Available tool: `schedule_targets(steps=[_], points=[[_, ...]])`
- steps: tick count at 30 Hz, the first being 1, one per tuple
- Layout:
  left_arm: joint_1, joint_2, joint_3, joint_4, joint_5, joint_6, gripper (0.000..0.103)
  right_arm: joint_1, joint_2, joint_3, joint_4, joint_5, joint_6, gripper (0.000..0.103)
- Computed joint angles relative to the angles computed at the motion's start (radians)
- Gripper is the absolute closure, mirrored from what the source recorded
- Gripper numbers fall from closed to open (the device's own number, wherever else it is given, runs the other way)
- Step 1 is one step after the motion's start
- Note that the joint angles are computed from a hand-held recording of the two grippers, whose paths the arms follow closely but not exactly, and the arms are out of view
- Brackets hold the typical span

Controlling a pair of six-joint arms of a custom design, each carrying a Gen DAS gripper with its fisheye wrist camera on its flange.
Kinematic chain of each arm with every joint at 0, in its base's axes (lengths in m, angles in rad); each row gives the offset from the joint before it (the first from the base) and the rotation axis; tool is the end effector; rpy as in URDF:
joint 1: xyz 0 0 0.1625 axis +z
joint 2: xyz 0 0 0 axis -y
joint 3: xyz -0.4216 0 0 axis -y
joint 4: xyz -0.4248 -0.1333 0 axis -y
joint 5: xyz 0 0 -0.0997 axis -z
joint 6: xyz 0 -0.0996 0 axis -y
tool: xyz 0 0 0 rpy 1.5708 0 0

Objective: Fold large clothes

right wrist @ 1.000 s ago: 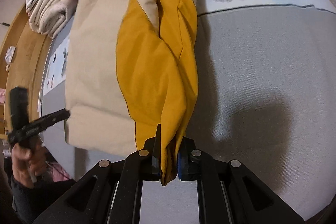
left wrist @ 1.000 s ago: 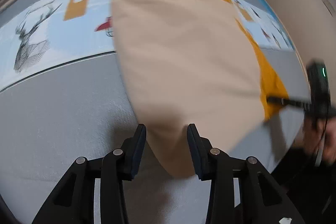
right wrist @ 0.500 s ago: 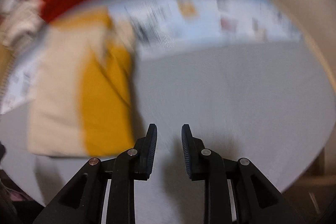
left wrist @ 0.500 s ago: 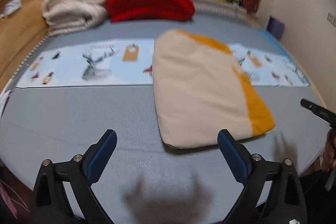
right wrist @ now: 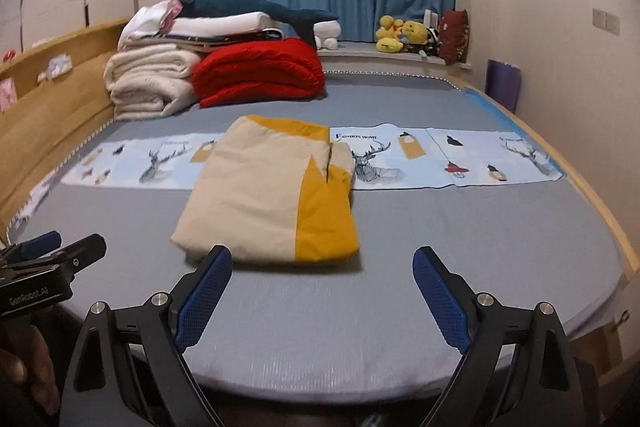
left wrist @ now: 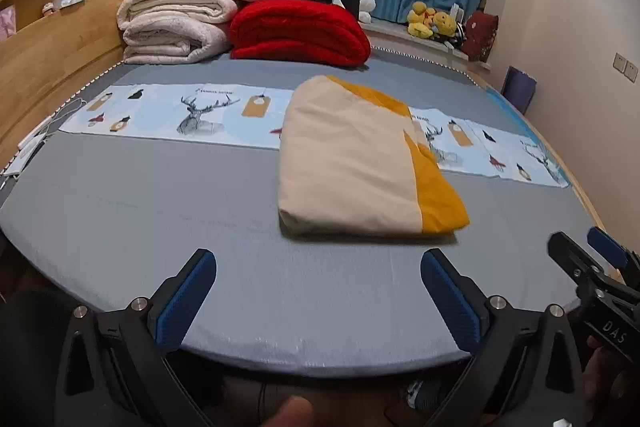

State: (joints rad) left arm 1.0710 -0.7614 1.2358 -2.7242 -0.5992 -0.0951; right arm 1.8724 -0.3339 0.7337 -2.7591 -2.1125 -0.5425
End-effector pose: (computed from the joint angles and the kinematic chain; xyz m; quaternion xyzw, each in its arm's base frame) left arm -0.1923 -0.8019 0.2782 0.0153 0.8481 -0.4106 0.3346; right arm 0.3517 -0.8545 0.1459 0.2707 -0.8537 0.3378 0.2897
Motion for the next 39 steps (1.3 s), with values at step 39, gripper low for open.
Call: schedule_targets(steps=[39], points=[[0.017,0.065,-0.079,0.089,0.03,-0.025,0.001,-0.002,0.02,0.002,0.042,0.008,-0.008,0.011]])
